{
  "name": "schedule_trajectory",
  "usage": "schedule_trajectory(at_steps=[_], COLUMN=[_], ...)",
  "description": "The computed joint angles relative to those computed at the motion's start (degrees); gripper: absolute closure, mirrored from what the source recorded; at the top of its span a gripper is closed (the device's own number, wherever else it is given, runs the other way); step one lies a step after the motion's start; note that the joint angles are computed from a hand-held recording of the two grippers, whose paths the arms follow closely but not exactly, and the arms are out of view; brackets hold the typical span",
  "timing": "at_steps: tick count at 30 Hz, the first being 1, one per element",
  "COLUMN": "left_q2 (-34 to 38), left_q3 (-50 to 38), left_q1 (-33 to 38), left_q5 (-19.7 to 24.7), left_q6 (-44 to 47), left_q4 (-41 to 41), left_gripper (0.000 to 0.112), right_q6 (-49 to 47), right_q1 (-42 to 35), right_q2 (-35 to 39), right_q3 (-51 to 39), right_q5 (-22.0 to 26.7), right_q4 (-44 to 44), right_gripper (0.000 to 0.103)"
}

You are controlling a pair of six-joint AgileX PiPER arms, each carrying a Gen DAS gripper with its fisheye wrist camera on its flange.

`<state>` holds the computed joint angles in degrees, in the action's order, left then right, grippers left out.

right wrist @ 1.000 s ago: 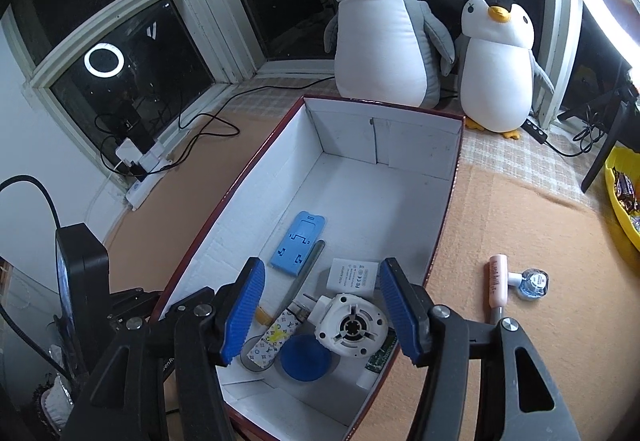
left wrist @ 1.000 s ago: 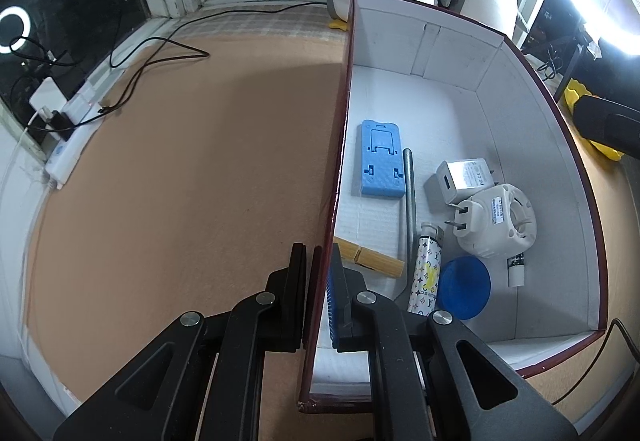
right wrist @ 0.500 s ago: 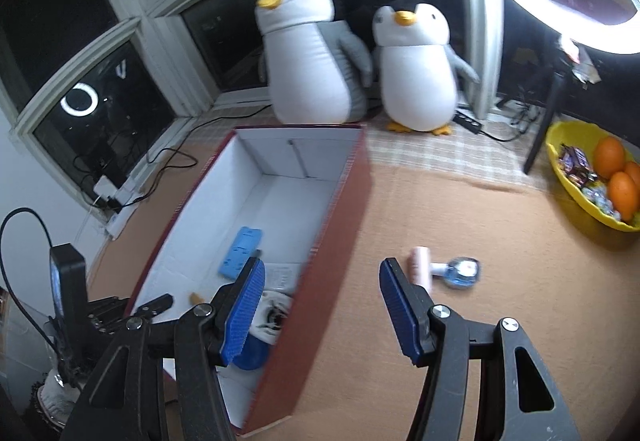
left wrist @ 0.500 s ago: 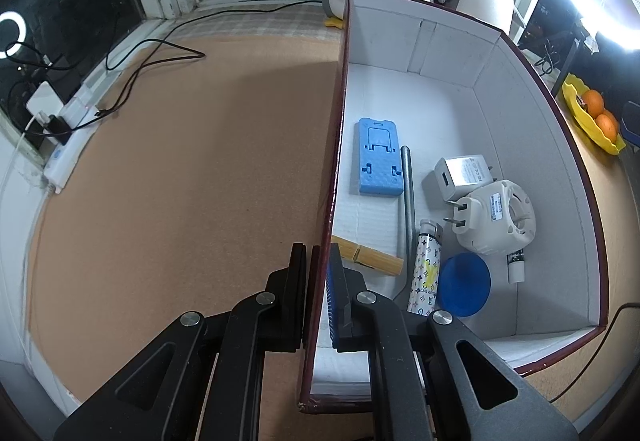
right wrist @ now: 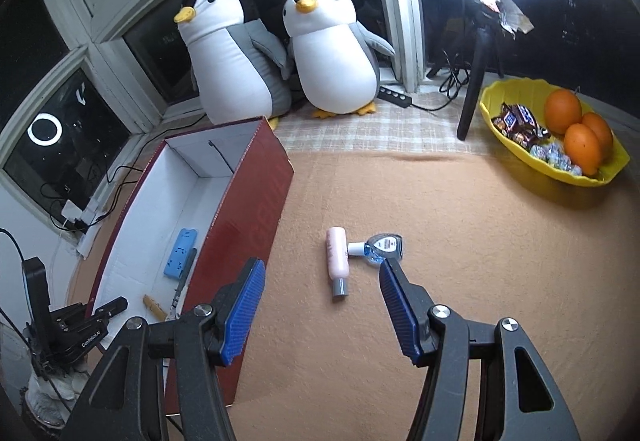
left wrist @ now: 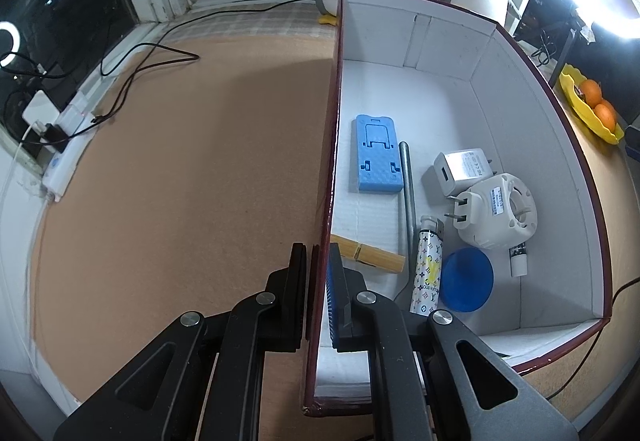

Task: Organize rigid objects
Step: 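Move the right tool to the pink-white lotion bottle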

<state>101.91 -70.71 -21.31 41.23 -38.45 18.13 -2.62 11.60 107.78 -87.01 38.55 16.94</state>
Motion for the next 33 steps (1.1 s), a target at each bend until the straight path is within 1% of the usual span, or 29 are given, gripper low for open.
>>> schedule_trajectory(at_steps=[8, 13, 16, 21, 30, 33], left_q2=[-0.2, -0.3, -0.6, -1.1, -1.3, -1.5], left_q3=[0.0, 0.1, 0.7, 1.6, 1.7, 1.6], left_q1=[0.7, 1.1, 2.2, 3.0, 2.6, 2.2], left_q5=[-0.3, -0.6, -1.6, -2.7, -2.7, -2.5], left_q6=[2.9, 4.3, 6.0, 7.0, 5.8, 5.1], left_q4=[-2.1, -2.9, -5.4, -6.8, -6.1, -5.5], left_gripper=[0.104, 0.104, 0.104, 0.104, 0.104, 0.106], right_q6=[2.6, 4.4, 6.2, 7.0, 6.9, 6.2], right_q1=[1.4, 2.7, 3.2, 3.4, 3.2, 3.1], right_q2=[2.6, 5.5, 7.1, 8.6, 11.0, 11.6], right_q3=[0.1, -2.1, -3.5, -4.6, -6.1, -6.3], right_q5=[-0.9, -0.4, 0.1, 0.5, 1.2, 1.2], right_q4=[-2.2, -4.6, -6.5, -7.2, -7.4, -7.0], right_gripper=[0.048, 0.054, 0.056, 0.056, 0.056, 0.056])
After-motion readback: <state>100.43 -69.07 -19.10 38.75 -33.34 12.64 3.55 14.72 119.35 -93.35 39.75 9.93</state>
